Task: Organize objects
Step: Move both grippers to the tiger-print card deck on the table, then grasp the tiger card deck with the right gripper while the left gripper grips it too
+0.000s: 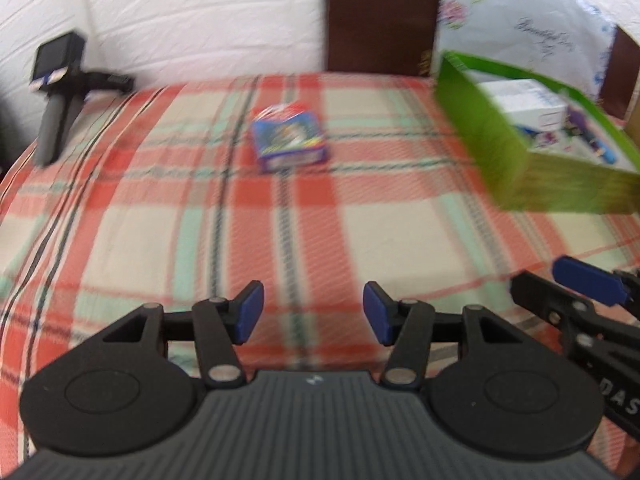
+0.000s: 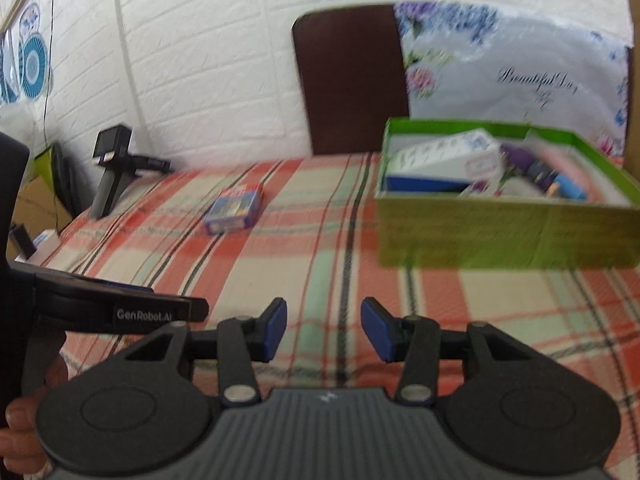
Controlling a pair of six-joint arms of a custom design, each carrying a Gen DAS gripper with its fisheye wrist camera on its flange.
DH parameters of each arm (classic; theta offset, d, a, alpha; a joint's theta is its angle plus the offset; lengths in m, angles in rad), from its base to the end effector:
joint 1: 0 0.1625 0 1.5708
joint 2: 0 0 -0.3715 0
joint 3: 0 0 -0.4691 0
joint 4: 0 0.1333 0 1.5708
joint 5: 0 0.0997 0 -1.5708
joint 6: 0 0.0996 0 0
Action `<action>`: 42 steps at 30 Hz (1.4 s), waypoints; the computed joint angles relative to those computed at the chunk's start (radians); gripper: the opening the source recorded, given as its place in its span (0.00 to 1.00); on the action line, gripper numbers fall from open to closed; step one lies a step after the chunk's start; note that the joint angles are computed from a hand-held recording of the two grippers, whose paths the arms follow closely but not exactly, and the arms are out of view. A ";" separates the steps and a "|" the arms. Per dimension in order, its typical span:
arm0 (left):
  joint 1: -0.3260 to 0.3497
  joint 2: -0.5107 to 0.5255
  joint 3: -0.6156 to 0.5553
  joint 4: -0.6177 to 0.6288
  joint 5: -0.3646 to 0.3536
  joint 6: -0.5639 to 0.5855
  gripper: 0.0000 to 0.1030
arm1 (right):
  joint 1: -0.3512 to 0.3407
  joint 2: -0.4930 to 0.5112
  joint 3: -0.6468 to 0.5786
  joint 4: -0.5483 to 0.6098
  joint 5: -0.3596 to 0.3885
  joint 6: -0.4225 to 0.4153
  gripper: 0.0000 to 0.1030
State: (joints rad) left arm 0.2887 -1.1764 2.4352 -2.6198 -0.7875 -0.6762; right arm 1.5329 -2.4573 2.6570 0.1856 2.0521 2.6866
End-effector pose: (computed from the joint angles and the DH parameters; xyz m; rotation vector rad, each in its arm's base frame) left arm -0.2963 -0.3004 -0.0308 0.8325 2.3064 -0.6959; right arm 0.0789 -0.2194 0.1787 0.0958 -2.1394 1.2537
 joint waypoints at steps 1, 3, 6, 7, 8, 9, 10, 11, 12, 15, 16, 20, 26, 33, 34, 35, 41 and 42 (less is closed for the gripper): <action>0.008 -0.010 0.010 0.008 0.012 -0.008 0.56 | -0.005 0.024 -0.003 -0.003 -0.007 0.007 0.44; 0.019 -0.030 0.039 -0.014 0.046 -0.013 0.67 | -0.005 0.082 -0.007 -0.028 -0.004 0.002 0.51; 0.024 -0.036 0.071 -0.032 0.124 -0.016 0.81 | -0.021 0.112 0.023 -0.108 -0.005 -0.060 0.59; 0.030 -0.033 0.084 -0.073 0.136 0.003 0.85 | -0.019 0.100 0.046 -0.150 -0.004 -0.108 0.62; 0.032 -0.022 0.099 -0.126 0.153 0.028 0.93 | -0.014 0.107 0.055 -0.177 -0.001 -0.144 0.70; 0.032 0.007 0.111 -0.200 0.179 0.067 1.00 | -0.003 0.125 0.055 -0.196 0.009 -0.164 0.77; 0.028 0.046 0.126 -0.300 0.208 0.115 1.00 | 0.009 0.150 0.048 -0.209 0.022 -0.174 0.79; 0.031 0.058 0.136 -0.367 0.207 0.135 1.00 | 0.014 0.163 0.044 -0.216 0.031 -0.174 0.85; 0.039 0.057 0.138 -0.392 0.199 0.148 1.00 | 0.015 0.168 0.042 -0.220 0.039 -0.169 0.93; 0.041 0.068 0.137 -0.423 0.201 0.164 1.00 | -0.010 0.149 0.041 -0.196 0.026 -0.138 1.00; 0.042 0.073 0.136 -0.433 0.201 0.168 1.00 | -0.013 0.141 0.044 -0.192 0.024 -0.135 1.00; 0.041 0.080 0.139 -0.453 0.203 0.170 1.00 | 0.013 0.187 0.029 -0.218 0.067 -0.137 1.00; 0.017 0.054 0.163 -0.397 0.261 0.043 1.00 | 0.026 0.336 -0.056 -0.282 0.036 -0.194 0.81; 0.027 0.057 0.168 -0.443 0.266 0.032 1.00 | 0.039 0.646 -0.288 -0.350 -0.048 -0.248 0.81; 0.027 0.061 0.168 -0.453 0.264 0.038 1.00 | 0.046 0.703 -0.336 -0.344 -0.047 -0.241 0.82; 0.028 0.064 0.167 -0.462 0.261 0.043 1.00 | 0.052 0.758 -0.385 -0.337 -0.044 -0.226 0.85; 0.033 0.067 0.171 -0.500 0.253 0.058 1.00 | 0.064 1.022 -0.593 -0.323 0.061 -0.202 0.76; 0.034 0.067 0.171 -0.503 0.252 0.060 1.00 | 0.055 1.013 -0.587 -0.312 0.031 -0.187 0.65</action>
